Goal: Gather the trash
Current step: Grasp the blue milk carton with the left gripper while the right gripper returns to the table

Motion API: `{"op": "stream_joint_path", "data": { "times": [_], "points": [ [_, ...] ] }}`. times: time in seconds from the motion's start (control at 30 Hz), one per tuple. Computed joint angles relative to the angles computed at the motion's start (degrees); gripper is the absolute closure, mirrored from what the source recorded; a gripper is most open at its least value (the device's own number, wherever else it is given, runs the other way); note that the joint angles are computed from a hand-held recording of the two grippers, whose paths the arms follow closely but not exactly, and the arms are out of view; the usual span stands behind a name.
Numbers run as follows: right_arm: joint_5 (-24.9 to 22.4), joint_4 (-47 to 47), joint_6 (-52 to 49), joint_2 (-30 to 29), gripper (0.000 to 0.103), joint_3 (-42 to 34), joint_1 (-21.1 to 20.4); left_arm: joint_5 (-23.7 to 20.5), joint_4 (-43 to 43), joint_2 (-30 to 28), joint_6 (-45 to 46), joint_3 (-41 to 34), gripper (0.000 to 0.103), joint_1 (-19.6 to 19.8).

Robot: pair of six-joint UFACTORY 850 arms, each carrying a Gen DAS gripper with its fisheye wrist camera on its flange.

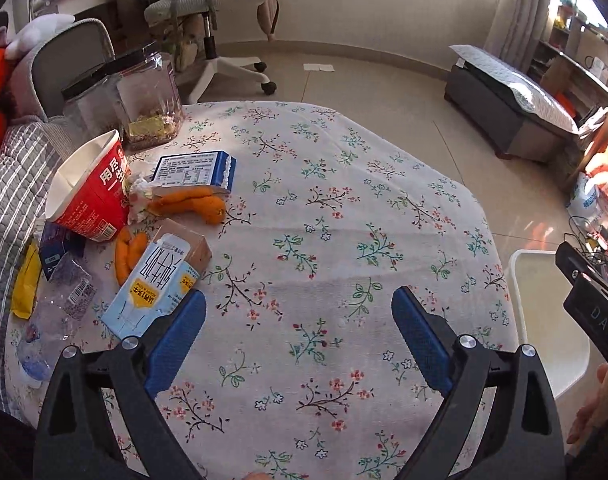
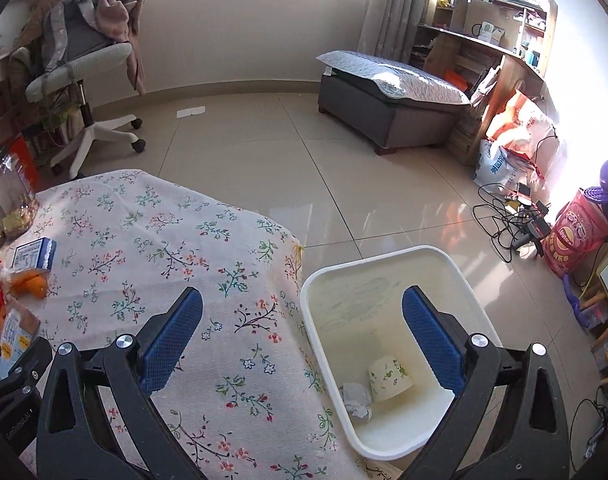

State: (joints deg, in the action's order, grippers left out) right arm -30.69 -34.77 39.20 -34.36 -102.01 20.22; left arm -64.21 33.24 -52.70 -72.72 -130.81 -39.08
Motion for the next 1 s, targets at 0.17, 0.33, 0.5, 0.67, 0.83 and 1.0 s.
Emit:
{"op": "stream_joint_path", "data": {
  "times": [0.17, 0.33, 0.5, 0.67, 0.83, 1.0],
  "points": [
    [-1.58, 0.57, -4.32, -1.64, 0.007, -1.8, 2.06, -3.03, 0.27, 3.25, 3.53, 7.17, 0.012, 2.41],
    [-3.13, -1.72, -5.84, -2.79, 0.007, -2.4, 3.54, -2.05, -4.22, 4.8, 8.54, 11.49, 0.012, 5.82],
    [-3.54, -2.21, -7.69, -3.71, 0.007, -2.8, 4.29, -0.49, -6.9, 5.17, 12.6, 13.62, 0.012, 7.99],
    [-3.39, -3.12, -10.15, -4.67, 0.007, -2.96, 5.24, 1.36, -11.72, 4.99, 19.11, 14.47, 0.034, 9.17],
    [-1.98, -3.3, -13.46, -5.15, 0.007, -2.67, 5.97, 7.41, -11.95, 8.94, 18.27, 19.98, 0.043, 9.35],
    [-0.18, 9.06, -28.19, -5.82, 0.007, -3.86, 5.88, 19.6, -8.2, 18.57, 8.47, 29.26, 0.043, 10.5]
  ]
}}
